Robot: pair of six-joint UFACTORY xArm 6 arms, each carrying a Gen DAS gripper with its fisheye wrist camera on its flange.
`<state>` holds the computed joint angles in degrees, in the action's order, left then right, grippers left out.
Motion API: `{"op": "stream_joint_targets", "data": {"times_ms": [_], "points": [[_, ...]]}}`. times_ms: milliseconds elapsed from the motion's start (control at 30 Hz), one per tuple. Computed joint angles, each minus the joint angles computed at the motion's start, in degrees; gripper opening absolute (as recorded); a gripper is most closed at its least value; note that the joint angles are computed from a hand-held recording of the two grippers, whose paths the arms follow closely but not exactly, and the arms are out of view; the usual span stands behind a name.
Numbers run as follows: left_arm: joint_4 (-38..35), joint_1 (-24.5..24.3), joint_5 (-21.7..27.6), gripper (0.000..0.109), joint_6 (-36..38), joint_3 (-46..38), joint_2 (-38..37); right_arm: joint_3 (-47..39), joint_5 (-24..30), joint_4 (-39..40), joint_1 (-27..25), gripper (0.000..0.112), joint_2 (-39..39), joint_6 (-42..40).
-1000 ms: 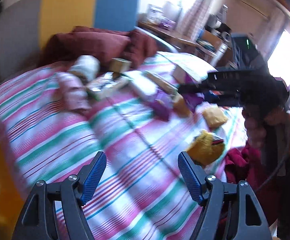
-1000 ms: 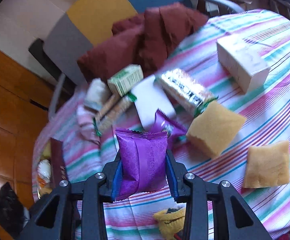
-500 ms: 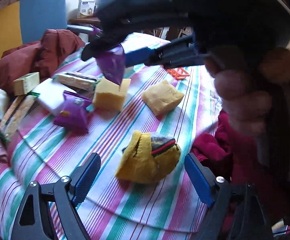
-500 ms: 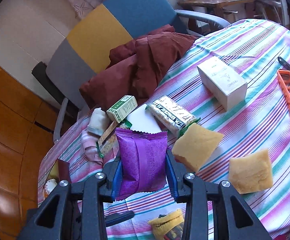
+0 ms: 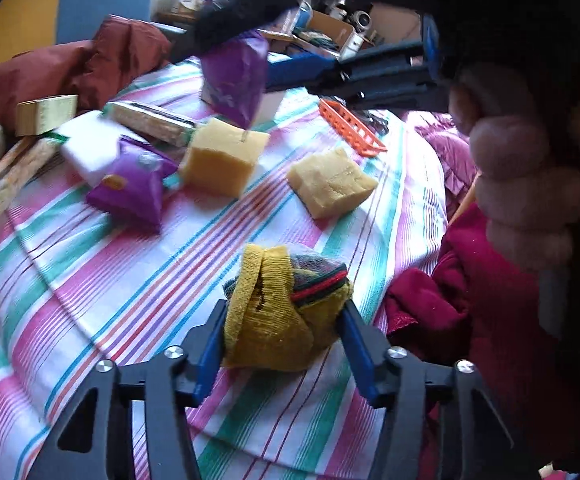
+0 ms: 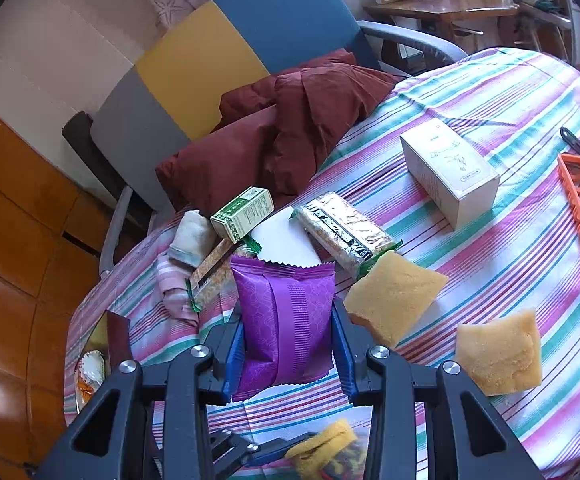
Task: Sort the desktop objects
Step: 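Grasp the yellow knit sock with the left gripper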
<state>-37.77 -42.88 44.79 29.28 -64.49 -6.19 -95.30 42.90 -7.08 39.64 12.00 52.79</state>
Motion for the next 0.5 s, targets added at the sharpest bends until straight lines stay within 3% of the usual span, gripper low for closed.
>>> {"op": "stream_joint_targets", "data": {"times_ms": [267, 500], "points": [[1.2, 4.4, -3.0, 0.049, -5.4, 8.7, -9.5, -5.0, 2.1, -0.2, 2.0, 0.039, 3.3, -6.5], [7.5, 9.9, -4.8, 0.049, -12.7, 16.5, -21.2, -8.5, 1.8, 2.4, 4.3, 0.039, 5.9, -14.3]]}}
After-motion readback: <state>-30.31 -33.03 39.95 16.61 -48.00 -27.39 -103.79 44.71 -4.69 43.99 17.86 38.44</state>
